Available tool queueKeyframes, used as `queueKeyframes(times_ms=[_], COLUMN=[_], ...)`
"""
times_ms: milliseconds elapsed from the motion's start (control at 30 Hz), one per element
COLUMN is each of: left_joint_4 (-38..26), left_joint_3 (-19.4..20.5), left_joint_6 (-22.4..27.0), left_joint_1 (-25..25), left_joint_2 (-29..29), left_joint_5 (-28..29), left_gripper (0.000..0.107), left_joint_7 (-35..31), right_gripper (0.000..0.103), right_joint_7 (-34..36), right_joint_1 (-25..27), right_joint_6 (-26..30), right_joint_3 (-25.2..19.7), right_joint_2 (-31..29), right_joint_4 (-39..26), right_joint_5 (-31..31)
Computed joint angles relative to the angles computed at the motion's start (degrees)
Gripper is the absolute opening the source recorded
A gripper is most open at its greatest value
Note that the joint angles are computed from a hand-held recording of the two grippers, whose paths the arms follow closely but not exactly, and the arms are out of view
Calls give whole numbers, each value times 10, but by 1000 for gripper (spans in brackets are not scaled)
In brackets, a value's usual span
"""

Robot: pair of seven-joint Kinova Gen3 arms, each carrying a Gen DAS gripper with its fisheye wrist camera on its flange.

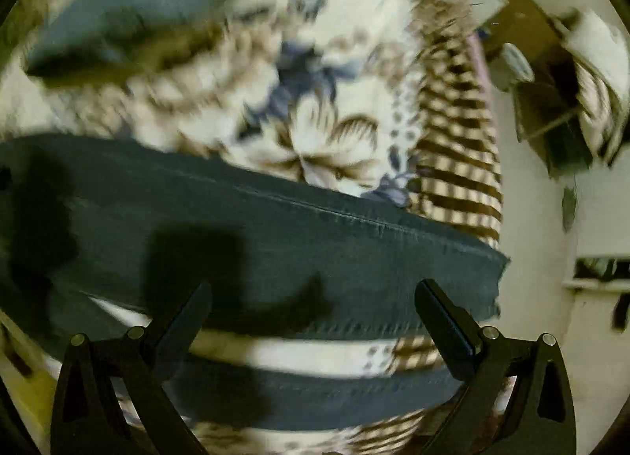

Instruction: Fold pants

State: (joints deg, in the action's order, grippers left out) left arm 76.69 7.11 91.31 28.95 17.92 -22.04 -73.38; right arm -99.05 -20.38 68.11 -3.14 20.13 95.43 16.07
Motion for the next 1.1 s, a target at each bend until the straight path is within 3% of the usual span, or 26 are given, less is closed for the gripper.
queueKeyframes(times_ms=[133,300,367,400,467,500,533,567,633,733,800,967,1100], left_joint_4=[13,12,10,12,13,15,19,26,22,18,17,59,162], left_joint_3=[10,2,17,12,5,3,0,-2,-8,-15,1,122,219], left_joint_6=[-36,-65,-67,-68,-69,-71,-72,-77,-70,-57,-37,6,-2], left_joint_1=[-6,-41,-83,-89,-88,-84,-83,-82,-90,-107,-136,-262,-327], left_joint_2=[64,89,86,78,63,53,42,28,4,-44,-83,-183,-271], left_joint_5=[4,64,110,126,136,131,130,130,137,156,168,200,275], left_gripper=[103,100,75,70,39,31,13,10,7,7,7,6,6], left_joint_7=[-86,-178,-210,-233,-262,-264,-264,-260,-246,-211,-173,-79,14], right_gripper=[103,99,83,79,55,47,30,18,12,10,10,9,9], right_joint_7=[76,180,218,229,242,245,244,239,238,231,213,134,42], right_joint_1=[2,57,63,63,64,65,67,68,64,50,48,98,29], right_joint_6=[-14,31,35,31,23,13,5,-4,-27,-74,-107,-126,-102], right_joint_3=[11,-39,-40,-38,-38,-38,-36,-33,-19,16,22,-78,-108], right_joint_2=[87,179,192,192,188,182,172,161,135,75,25,-105,-193], right_joint_4=[-16,-98,-115,-114,-106,-98,-85,-75,-49,8,53,158,222], right_joint_5=[28,21,3,-3,-14,-21,-28,-35,-48,-72,-77,-10,24])
